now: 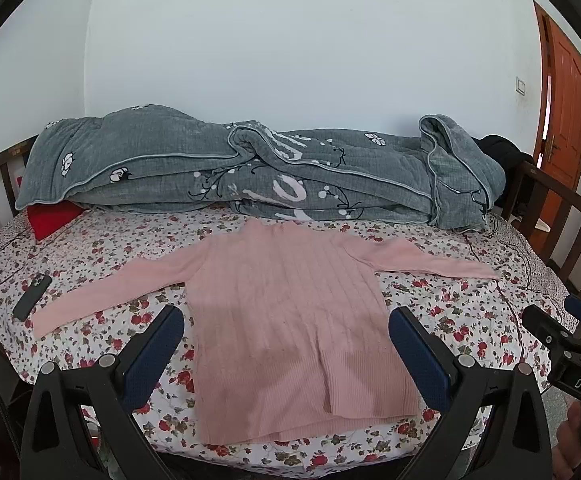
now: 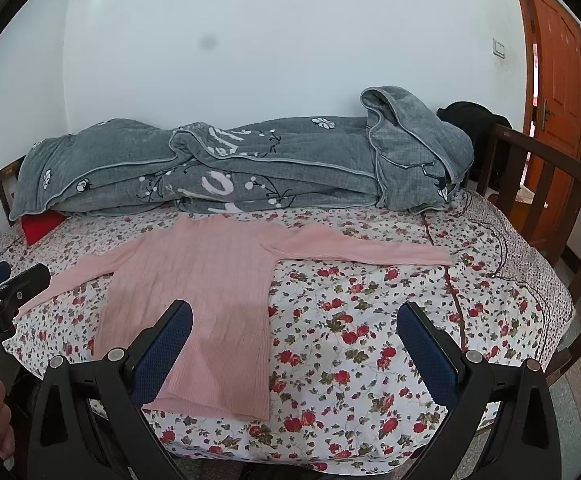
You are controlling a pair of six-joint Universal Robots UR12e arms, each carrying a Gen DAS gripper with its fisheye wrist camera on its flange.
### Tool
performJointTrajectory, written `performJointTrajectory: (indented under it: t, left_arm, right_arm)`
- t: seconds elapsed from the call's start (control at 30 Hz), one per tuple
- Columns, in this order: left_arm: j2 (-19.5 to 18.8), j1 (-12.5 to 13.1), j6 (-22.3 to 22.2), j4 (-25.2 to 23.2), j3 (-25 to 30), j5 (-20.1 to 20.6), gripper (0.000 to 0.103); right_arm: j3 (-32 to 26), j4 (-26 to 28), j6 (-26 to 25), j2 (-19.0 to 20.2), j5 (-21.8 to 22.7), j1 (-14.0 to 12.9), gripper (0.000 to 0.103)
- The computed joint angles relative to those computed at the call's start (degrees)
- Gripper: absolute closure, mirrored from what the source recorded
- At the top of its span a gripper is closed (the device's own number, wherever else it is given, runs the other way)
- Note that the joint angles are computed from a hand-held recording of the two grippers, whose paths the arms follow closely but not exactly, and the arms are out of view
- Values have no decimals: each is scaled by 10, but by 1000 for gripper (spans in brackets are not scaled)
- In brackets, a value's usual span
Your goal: Fold small clothes
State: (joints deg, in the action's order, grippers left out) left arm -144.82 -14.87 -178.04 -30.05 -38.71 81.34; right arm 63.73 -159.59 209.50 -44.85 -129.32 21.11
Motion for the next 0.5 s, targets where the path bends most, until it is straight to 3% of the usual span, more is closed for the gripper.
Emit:
performJointTrajectory:
  t: [0.5]
  left_arm:
    - [0,-2,3,3,-2,1,0]
  right_arm:
    - [7,-6,1,-3,5,-1,2]
